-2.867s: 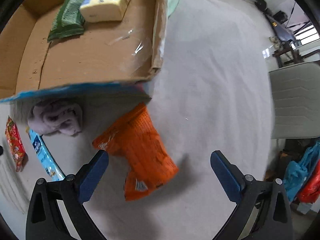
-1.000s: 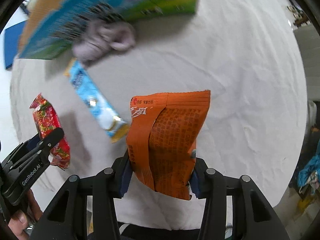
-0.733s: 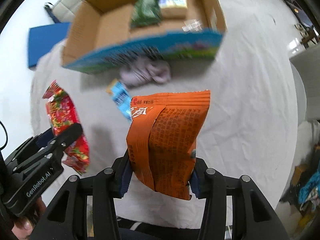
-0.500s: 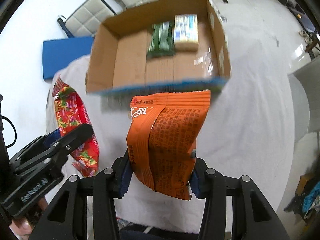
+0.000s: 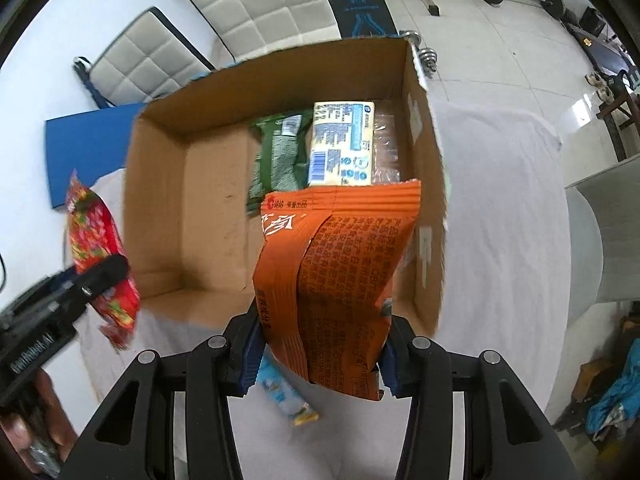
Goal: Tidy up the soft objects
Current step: 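Carry both bags into the box and open both grippers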
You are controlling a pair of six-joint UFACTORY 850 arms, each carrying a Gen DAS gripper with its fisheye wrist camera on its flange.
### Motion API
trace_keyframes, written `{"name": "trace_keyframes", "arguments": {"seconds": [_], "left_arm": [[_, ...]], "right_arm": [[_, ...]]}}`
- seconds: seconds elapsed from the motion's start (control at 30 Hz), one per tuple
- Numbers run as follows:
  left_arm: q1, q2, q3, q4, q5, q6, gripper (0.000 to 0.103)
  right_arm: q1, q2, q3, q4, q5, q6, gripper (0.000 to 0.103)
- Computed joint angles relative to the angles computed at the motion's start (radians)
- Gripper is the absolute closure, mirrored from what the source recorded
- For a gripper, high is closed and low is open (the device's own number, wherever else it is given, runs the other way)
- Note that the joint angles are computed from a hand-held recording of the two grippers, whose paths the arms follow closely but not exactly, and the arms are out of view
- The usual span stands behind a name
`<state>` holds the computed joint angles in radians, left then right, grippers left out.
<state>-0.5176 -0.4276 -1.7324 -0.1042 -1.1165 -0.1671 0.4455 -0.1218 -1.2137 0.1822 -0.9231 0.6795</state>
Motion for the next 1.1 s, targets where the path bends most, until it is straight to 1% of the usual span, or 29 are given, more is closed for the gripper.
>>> {"name": "trace_keyframes", "arguments": {"seconds": [0.17,0.37,0.5,0.63,0.73,0.83,0.9,1.03,1.07,1.1], "left_arm": [[0.002,-0.136,-0.121,0.03,-0.048,0.007,0.059],[-0.009,-0.298,-0.278,0.057,-0.121,0.027,0.059],[-0.019,-0.364,-0.347,0.082,-0.149,0.025,0.059],[-0.025,-0.437,-0.438,0.101,-0.204,0.033,0.058],[-0.026,-0.471,-0.488,0.122,-0.242,0.025,0.058],[-0.021,-0.473,-0.505,0.126,-0.245,0.013,0.058],[-0.018,-0.452,-0.491,0.128,-0.23,0.007,0.053],[-0.017,-0.373,-0.407,0.136,-0.174,0.001,0.051],[-0.015,-0.348,-0.379,0.132,-0.159,-0.002,0.051],[-0.012,-0.324,-0.351,0.129,-0.142,-0.007,0.051]], "right_arm": [[-0.023,-0.097,-0.015,0.049,-0.005,-0.071,0.053],[-0.024,-0.162,-0.023,0.07,-0.013,-0.113,0.053],[-0.031,-0.201,-0.026,0.075,-0.036,-0.139,0.053],[-0.037,-0.209,-0.021,0.08,-0.038,-0.146,0.053],[-0.035,-0.219,-0.037,0.07,-0.056,-0.145,0.051],[-0.037,-0.223,-0.058,0.07,-0.07,-0.139,0.046],[-0.037,-0.217,-0.064,0.079,-0.072,-0.135,0.041],[-0.028,-0.203,-0.09,0.071,-0.09,-0.107,0.031],[-0.027,-0.198,-0.094,0.069,-0.092,-0.103,0.025],[-0.022,-0.193,-0.097,0.056,-0.095,-0.092,0.016]]}}
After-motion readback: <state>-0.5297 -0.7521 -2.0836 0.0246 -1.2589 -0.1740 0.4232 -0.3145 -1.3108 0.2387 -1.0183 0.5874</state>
